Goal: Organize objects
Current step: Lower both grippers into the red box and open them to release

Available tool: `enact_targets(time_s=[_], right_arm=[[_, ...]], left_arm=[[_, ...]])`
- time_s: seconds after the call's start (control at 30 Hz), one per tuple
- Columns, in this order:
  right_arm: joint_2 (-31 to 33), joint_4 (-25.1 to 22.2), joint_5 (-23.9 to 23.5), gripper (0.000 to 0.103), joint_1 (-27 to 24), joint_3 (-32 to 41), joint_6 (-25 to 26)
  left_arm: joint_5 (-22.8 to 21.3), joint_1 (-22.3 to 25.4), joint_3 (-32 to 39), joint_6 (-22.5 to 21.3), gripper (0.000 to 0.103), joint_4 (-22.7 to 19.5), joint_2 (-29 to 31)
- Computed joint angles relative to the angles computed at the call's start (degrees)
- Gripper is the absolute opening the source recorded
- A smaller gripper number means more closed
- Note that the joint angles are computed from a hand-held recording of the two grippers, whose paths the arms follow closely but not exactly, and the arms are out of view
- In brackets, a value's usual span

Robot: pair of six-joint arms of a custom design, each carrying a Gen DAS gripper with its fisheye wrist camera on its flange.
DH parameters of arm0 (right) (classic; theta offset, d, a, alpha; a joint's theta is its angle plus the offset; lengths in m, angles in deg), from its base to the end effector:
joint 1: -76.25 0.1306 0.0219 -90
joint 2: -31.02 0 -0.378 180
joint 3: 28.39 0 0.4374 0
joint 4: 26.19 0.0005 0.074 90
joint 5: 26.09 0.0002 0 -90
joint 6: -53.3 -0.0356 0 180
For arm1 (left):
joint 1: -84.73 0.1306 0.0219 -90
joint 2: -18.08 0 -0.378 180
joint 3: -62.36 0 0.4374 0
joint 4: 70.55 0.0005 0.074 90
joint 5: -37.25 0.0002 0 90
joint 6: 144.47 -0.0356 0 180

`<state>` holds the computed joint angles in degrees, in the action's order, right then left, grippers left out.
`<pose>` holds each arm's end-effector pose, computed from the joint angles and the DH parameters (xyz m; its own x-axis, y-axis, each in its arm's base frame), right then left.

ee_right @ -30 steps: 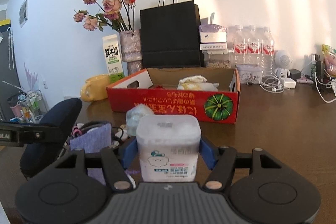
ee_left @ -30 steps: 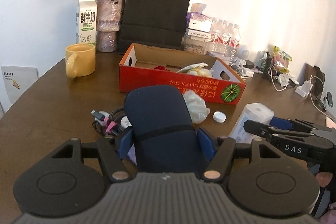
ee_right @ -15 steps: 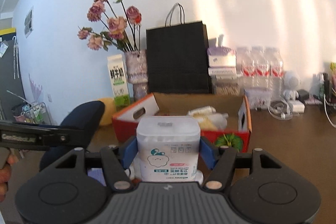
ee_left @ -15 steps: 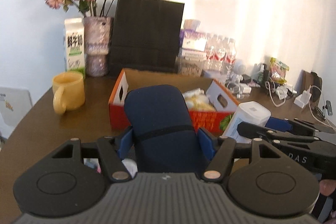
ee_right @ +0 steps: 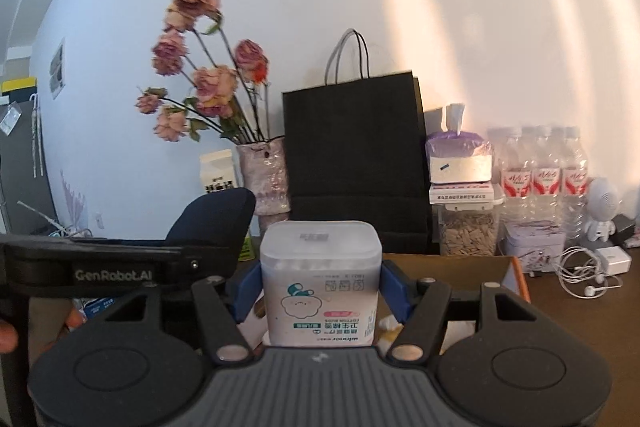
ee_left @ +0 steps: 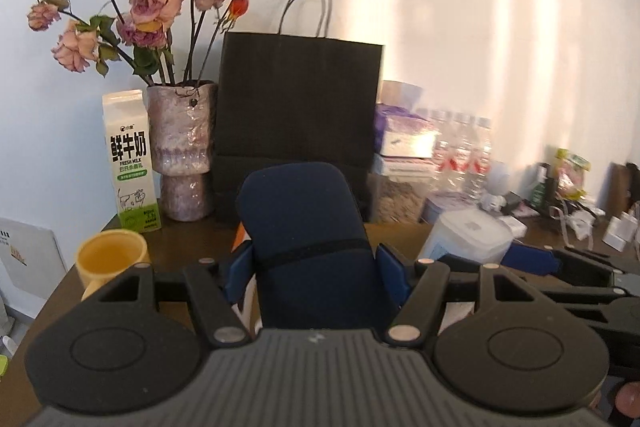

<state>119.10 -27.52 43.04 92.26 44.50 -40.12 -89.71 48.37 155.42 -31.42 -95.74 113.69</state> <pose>0.5101 0.1590 0.3631 -0.3078 -0.0303 -0.9510 -0.5687 0.8072 0.1583 0.4846 -0.3308 0.4395 -0.3626 -0.1216 -0.9240 -0.1052 0.9905 -0.0890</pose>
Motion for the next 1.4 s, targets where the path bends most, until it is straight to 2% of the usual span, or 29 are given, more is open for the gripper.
enact_targets(time_s=[0.27, 0.33, 0.47, 0.6, 0.67, 0.73, 0.8, 0.83, 1.03, 1.4], right_arm=[[13.3, -2.6, -1.3, 0.063, -0.6, 11.5, -1.4], [15.4, -3.6, -1.5, 0.063, -0.8, 13.4, -0.6], [17.9, -4.0, -0.7, 0.063, -0.7, 15.7, 1.5], [19.0, -4.1, 0.2, 0.063, -0.4, 16.4, 3.7], [19.3, -4.8, 1.0, 0.065, -0.2, 16.6, 4.8], [19.3, -4.6, 3.0, 0.079, 0.0, 16.4, 5.3], [19.1, -4.4, 4.8, 0.097, 0.0, 16.3, 5.0], [19.1, -4.4, 5.0, 0.102, -0.1, 16.3, 4.7], [19.5, -5.4, 6.2, 0.103, 0.0, 16.9, 4.8], [19.0, -4.7, 6.6, 0.103, 0.1, 16.3, 4.5]], left_arm=[[4.4, 5.5, 5.9, -1.6, 0.067, 1.9, 8.6], [5.5, 6.4, 6.4, -1.4, 0.067, 2.6, 10.1], [6.1, 7.3, 8.2, -3.1, 0.067, 1.3, 12.3], [5.7, 7.3, 8.6, -3.6, 0.07, 0.6, 13.2], [3.7, 7.0, 8.1, -3.7, 0.081, 1.7, 13.2], [-0.5, 6.6, 7.5, -4.2, 0.103, 3.2, 13.1], [-3.0, 6.4, 6.0, -4.8, 0.103, 6.8, 12.4], [-3.1, 6.5, 5.9, -4.3, 0.103, 6.7, 12.3], [-1.6, 6.8, 7.1, -3.2, 0.103, 3.9, 13.0], [-1.5, 6.5, 5.7, -2.6, 0.103, 5.5, 11.5]])
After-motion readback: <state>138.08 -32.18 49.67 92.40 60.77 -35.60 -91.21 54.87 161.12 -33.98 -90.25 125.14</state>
